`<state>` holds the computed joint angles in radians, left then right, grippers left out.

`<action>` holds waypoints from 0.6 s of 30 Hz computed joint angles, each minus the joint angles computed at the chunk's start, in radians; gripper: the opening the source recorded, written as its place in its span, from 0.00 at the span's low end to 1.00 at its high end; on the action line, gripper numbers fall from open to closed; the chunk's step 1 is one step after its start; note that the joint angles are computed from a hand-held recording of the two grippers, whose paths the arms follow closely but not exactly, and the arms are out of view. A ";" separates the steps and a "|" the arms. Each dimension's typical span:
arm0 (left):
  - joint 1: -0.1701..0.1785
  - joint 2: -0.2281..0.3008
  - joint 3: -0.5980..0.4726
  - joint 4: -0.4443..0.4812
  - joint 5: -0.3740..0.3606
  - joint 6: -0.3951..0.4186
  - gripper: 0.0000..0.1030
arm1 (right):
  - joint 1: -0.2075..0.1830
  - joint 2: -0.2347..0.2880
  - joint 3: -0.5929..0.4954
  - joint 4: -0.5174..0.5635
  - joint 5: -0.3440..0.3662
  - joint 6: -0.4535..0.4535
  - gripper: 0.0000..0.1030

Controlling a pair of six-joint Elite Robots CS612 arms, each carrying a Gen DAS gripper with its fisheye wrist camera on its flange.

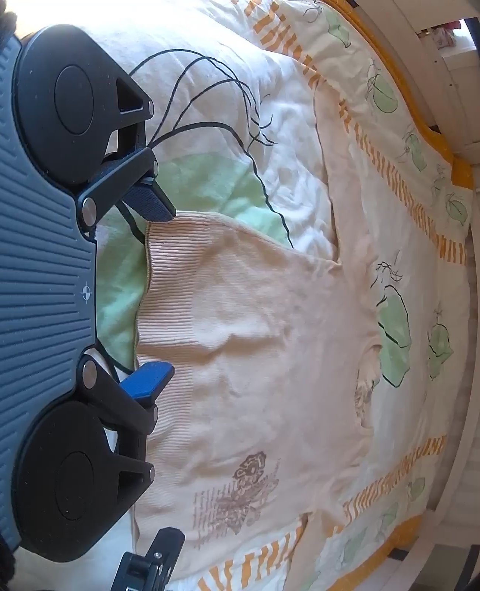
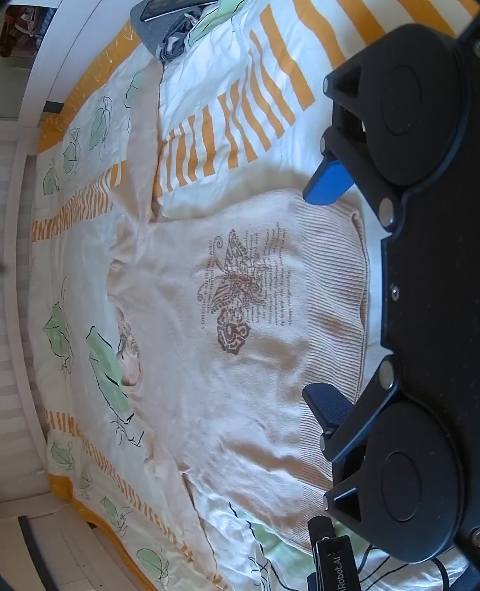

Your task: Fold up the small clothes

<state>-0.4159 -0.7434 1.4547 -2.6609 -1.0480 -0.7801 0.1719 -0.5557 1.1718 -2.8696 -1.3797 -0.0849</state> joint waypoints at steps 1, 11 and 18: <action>0.000 0.000 0.000 0.000 0.000 0.000 0.80 | 0.000 0.000 -0.001 0.001 0.000 0.000 0.99; -0.006 0.006 0.005 0.000 0.004 -0.017 0.80 | 0.002 0.008 -0.003 0.005 0.003 -0.006 0.99; 0.005 0.004 -0.006 0.024 -0.023 -0.007 0.80 | 0.004 0.003 -0.012 0.041 -0.002 -0.014 0.99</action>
